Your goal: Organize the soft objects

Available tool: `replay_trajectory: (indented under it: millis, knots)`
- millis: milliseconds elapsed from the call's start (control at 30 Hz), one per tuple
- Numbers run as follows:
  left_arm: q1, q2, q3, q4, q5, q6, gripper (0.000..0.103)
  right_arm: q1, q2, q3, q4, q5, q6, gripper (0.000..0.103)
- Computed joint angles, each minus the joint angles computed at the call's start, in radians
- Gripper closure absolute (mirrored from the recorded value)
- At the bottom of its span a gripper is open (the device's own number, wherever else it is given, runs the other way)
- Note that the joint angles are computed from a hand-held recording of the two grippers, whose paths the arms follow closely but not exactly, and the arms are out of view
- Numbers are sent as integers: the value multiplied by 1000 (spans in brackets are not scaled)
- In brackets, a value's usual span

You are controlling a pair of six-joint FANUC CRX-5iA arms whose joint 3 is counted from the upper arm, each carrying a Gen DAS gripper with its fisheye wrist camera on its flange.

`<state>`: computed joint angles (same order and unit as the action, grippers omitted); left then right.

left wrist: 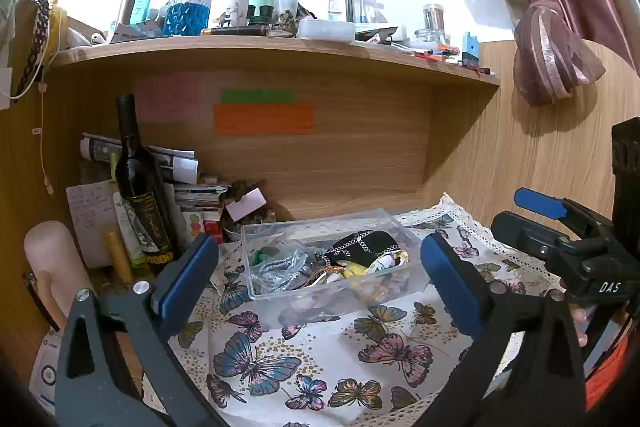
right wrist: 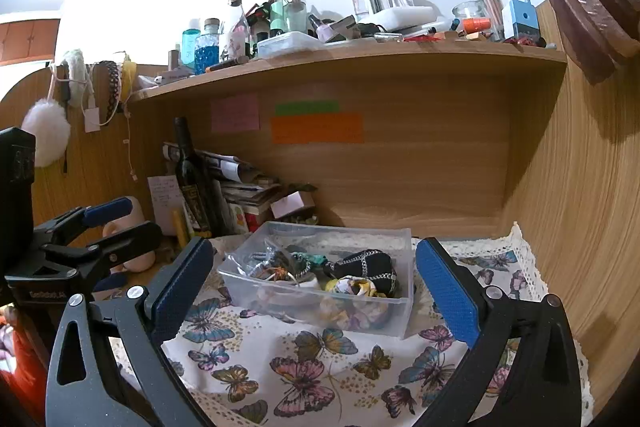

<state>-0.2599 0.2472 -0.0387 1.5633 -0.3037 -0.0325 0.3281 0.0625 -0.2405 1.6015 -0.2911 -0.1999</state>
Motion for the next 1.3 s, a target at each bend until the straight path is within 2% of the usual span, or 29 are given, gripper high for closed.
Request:
replay_trajectory:
  millis: [1300]
  knots:
    - [3, -3, -1, -8, -23, 12, 0, -4, -2, -3, 49, 9, -41, 1]
